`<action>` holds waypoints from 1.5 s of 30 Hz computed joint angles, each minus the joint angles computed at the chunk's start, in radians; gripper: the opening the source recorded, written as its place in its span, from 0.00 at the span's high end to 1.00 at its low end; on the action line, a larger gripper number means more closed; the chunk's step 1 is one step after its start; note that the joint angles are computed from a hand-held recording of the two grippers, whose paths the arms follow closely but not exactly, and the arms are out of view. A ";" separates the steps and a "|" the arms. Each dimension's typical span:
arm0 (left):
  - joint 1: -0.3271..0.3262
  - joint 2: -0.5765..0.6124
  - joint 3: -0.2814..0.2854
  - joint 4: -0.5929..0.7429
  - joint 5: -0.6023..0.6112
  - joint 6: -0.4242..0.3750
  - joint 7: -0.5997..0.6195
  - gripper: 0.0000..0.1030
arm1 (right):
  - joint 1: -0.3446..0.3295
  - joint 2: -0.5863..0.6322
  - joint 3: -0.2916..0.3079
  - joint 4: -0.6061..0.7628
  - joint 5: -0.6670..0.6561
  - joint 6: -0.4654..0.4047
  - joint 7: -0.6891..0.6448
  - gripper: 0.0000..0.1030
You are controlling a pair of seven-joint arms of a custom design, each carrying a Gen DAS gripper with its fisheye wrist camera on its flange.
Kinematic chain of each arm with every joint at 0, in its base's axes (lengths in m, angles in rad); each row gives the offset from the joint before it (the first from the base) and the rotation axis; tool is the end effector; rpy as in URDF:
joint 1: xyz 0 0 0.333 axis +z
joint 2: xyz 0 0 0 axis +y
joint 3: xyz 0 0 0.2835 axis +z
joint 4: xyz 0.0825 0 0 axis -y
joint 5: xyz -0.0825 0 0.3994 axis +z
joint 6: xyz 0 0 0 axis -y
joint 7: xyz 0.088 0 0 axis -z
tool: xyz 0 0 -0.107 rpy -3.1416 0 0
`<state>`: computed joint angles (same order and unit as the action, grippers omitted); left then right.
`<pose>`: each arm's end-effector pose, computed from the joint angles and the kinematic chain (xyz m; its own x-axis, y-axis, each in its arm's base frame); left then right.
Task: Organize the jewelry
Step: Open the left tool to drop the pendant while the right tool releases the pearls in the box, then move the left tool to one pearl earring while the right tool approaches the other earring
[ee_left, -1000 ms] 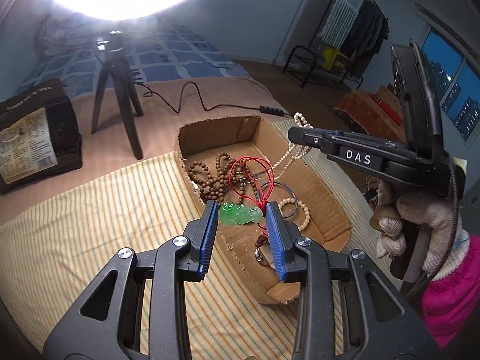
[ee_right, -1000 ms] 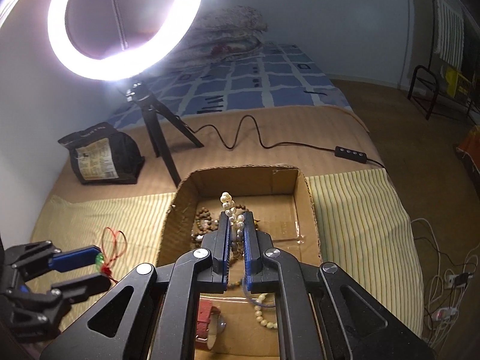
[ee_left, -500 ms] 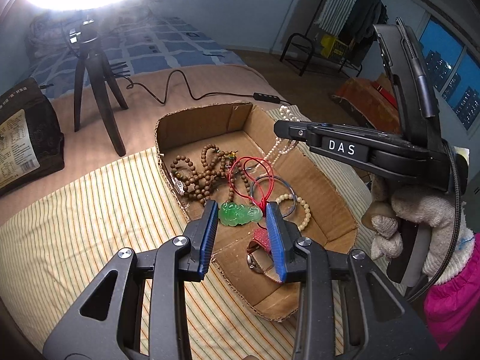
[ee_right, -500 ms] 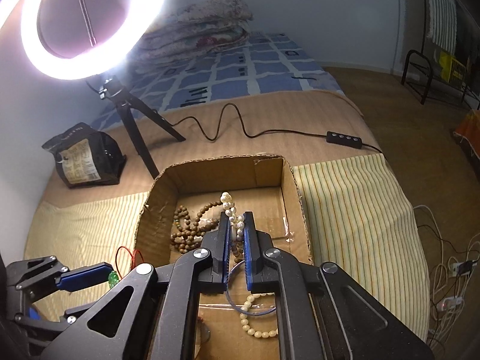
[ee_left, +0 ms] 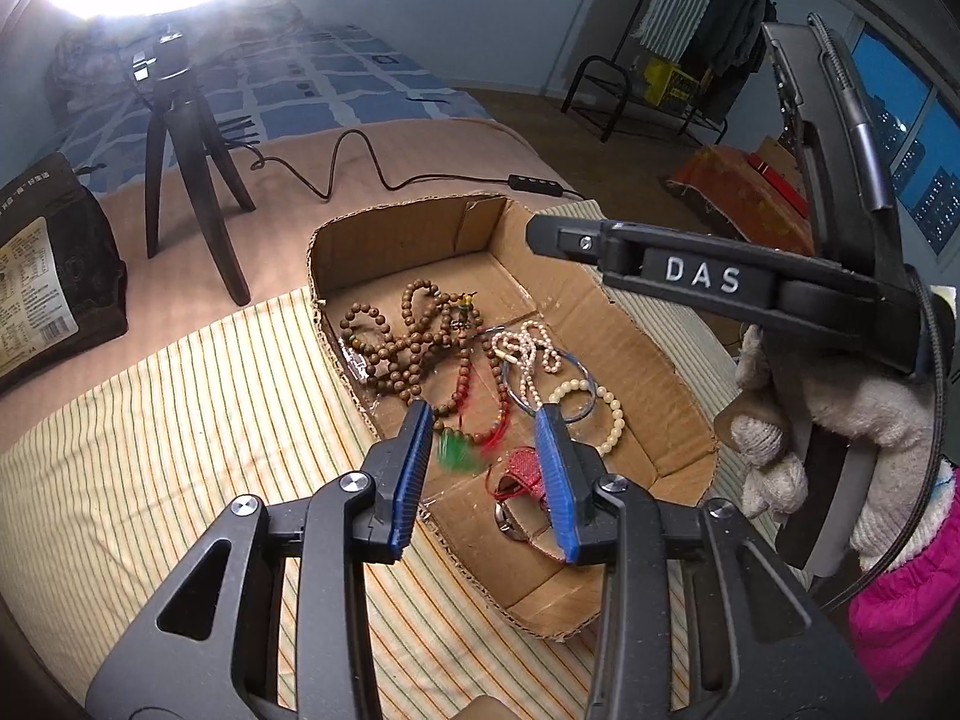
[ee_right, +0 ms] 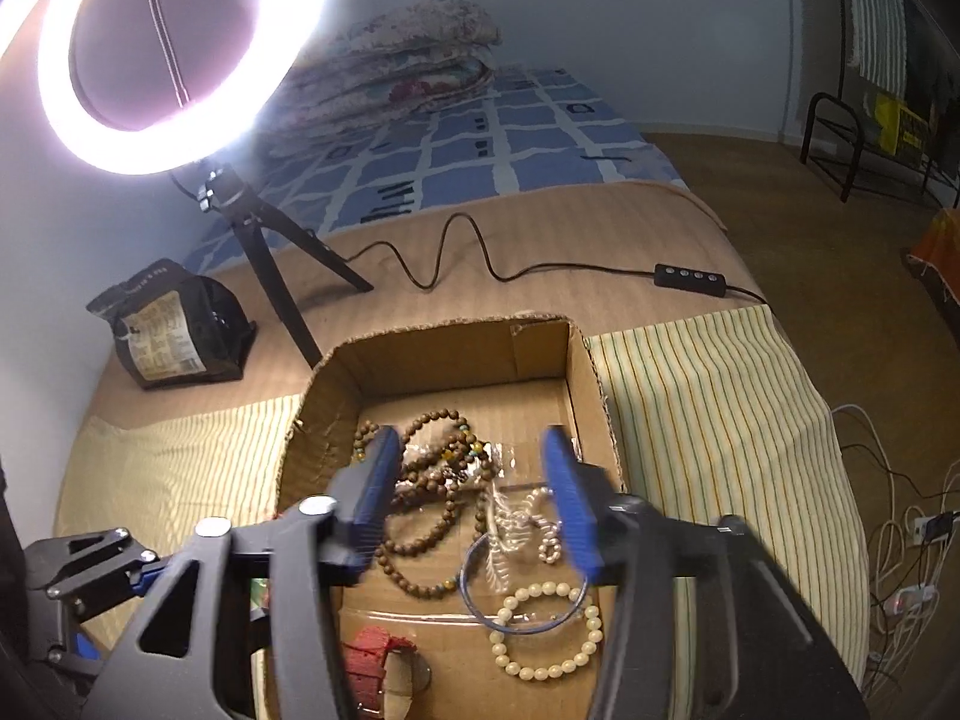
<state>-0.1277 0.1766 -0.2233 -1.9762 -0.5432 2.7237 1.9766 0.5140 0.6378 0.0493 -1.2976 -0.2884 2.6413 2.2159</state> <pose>0.6079 -0.1971 0.4020 -0.3692 -0.8910 0.2643 -0.8078 0.1670 -0.5653 0.6555 0.4108 0.4216 0.1654 -0.9688 -0.1844 -0.7682 -0.0093 -0.6401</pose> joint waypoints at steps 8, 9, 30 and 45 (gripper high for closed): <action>0.002 -0.013 0.001 -0.012 -0.013 0.007 0.003 0.50 | 0.002 -0.006 -0.004 -0.004 -0.001 -0.007 0.017 0.46; 0.002 -0.017 0.002 -0.015 -0.015 0.006 0.004 0.50 | 0.002 -0.008 -0.003 -0.005 -0.002 -0.006 0.018 0.46; 0.056 -0.309 0.107 -0.278 -0.025 0.014 0.051 0.50 | 0.024 -0.090 0.023 -0.074 -0.019 -0.019 0.008 0.25; 0.120 -0.448 0.205 -0.451 -0.012 -0.034 0.089 0.50 | 0.106 -0.084 0.067 -0.060 -0.030 0.001 -0.077 0.23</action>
